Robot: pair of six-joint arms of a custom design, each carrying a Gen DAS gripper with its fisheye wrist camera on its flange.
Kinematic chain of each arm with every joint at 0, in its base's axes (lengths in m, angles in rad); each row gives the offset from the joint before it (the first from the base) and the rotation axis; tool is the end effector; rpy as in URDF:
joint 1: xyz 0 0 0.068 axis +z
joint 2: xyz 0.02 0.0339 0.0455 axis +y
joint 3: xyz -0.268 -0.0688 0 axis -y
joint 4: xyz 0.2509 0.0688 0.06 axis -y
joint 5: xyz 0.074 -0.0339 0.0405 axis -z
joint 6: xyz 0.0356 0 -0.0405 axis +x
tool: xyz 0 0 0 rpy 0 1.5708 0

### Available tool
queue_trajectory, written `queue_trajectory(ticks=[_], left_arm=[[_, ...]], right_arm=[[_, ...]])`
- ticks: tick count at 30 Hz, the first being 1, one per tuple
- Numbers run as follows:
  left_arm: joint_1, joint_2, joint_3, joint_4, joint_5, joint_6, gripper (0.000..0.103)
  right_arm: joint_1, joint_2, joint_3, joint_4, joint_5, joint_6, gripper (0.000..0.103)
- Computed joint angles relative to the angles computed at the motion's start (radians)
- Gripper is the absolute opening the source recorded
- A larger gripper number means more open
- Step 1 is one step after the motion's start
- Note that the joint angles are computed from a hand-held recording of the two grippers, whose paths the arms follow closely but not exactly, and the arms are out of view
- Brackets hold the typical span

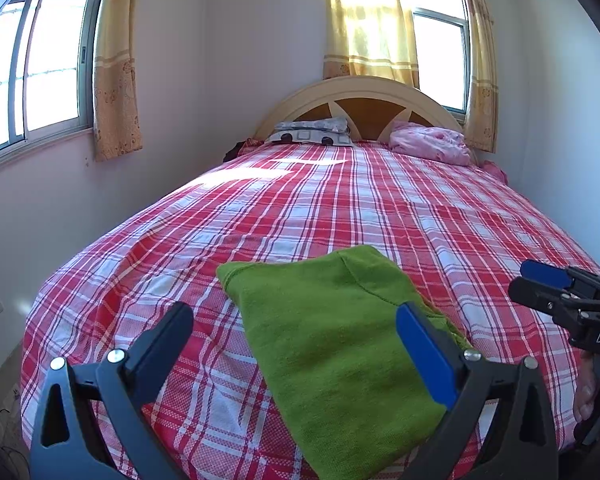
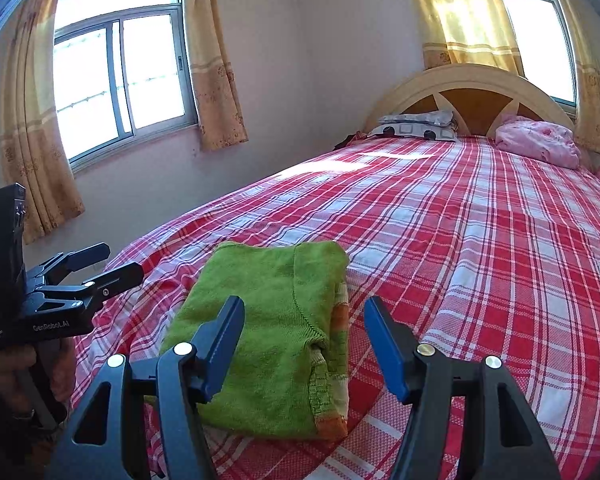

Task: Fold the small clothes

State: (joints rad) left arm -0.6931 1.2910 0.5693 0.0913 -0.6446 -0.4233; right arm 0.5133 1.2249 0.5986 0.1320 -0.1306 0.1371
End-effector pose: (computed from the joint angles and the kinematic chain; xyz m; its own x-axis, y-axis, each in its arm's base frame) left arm 0.2112 -0.1476 0.1900 -0.4698 -0.0366 -0.8820 -0.0611 0.9981 -0.0089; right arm 0.2275 0.1336 0.2153 -0.4896 -0.1204 -0.8636 -0.5248 0.8317 0.1815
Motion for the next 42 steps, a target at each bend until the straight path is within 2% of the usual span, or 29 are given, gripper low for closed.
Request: queue_trajectory(ticks=[36, 39, 42], left_arm=[[0.0, -0.01, 0.007, -0.01, -0.001, 0.018, 0.103], [0.006, -0.009, 0.013, -0.02, 0.024, 0.026, 0.103], [-0.015, -0.005, 0.014, -0.019, -0.016, 0.028, 0.103]], right_arm=[[0.031, 0.002, -0.003, 0.018, 0.019, 0.006, 0.063], [0.036, -0.001, -0.004, 0.022, 0.024, 0.005, 0.063], [0.042, -0.009, -0.01, 0.029, 0.032, 0.001, 0.063]])
